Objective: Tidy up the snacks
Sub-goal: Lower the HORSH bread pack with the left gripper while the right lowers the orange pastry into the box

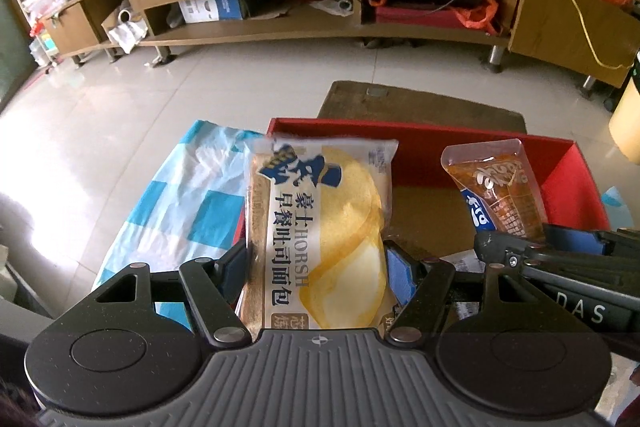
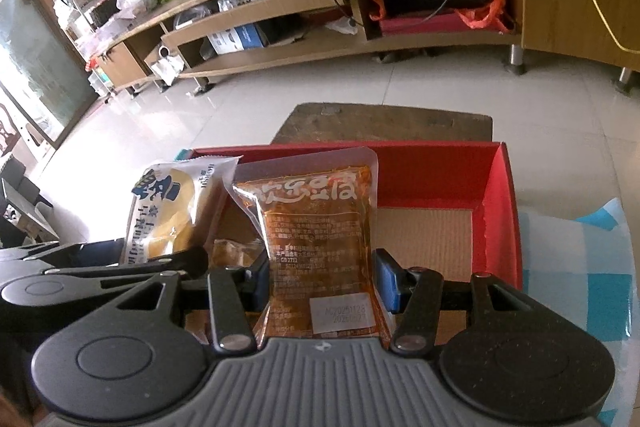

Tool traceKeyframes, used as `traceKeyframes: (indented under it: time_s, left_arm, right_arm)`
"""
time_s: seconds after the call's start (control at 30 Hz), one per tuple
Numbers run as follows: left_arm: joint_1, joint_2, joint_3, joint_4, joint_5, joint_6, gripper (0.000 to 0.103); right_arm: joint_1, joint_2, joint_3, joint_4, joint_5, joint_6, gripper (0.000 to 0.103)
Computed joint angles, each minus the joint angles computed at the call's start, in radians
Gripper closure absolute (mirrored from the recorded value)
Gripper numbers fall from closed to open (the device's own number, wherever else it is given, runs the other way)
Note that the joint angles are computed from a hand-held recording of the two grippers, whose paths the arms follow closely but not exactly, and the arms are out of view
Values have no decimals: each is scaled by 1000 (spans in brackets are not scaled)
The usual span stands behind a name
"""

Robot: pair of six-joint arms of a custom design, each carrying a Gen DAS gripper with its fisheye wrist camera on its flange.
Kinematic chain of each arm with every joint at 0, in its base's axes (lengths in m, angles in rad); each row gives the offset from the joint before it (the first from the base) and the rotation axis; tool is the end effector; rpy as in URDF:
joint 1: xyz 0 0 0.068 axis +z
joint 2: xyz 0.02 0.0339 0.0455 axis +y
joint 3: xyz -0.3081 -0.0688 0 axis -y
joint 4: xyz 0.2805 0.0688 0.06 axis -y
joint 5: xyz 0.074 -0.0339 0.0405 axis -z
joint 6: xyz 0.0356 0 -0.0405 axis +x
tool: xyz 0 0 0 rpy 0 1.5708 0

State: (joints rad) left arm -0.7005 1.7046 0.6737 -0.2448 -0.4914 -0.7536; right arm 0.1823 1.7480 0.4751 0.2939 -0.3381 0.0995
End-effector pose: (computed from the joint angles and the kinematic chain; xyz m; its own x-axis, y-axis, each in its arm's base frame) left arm 0.2306 -0.1724 0.1083 -0.8505 -0.0720 -0.5210 -0.1626 0.9781 0.1302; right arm 0.2673 0.0613 0.0770 -0.8472 -0.0609 -0.5277 -0.2702 0.9047 0.3293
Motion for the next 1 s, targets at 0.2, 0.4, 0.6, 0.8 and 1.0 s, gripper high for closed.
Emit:
traceKeyframes:
  time_s: [0.2, 0.4, 0.6, 0.8, 1.0]
  left_arm:
    - [10, 39, 7, 10, -4, 19, 29]
    - [2, 70, 15, 10, -13, 26, 29]
    - [-4, 88, 23, 6, -19, 21, 26]
    - [6, 91, 23, 8, -8, 16, 23]
    - [8, 78, 15, 6, 3, 14, 21]
  right_arm:
    - [5, 59, 23, 11, 8, -6, 52]
    - [9, 100, 41, 8, 22, -10, 52]
    - [21, 123, 47, 12, 60, -18, 51]
    - [27, 145, 54, 9, 89, -26, 49]
    - [37, 146, 49, 20, 118, -37, 45]
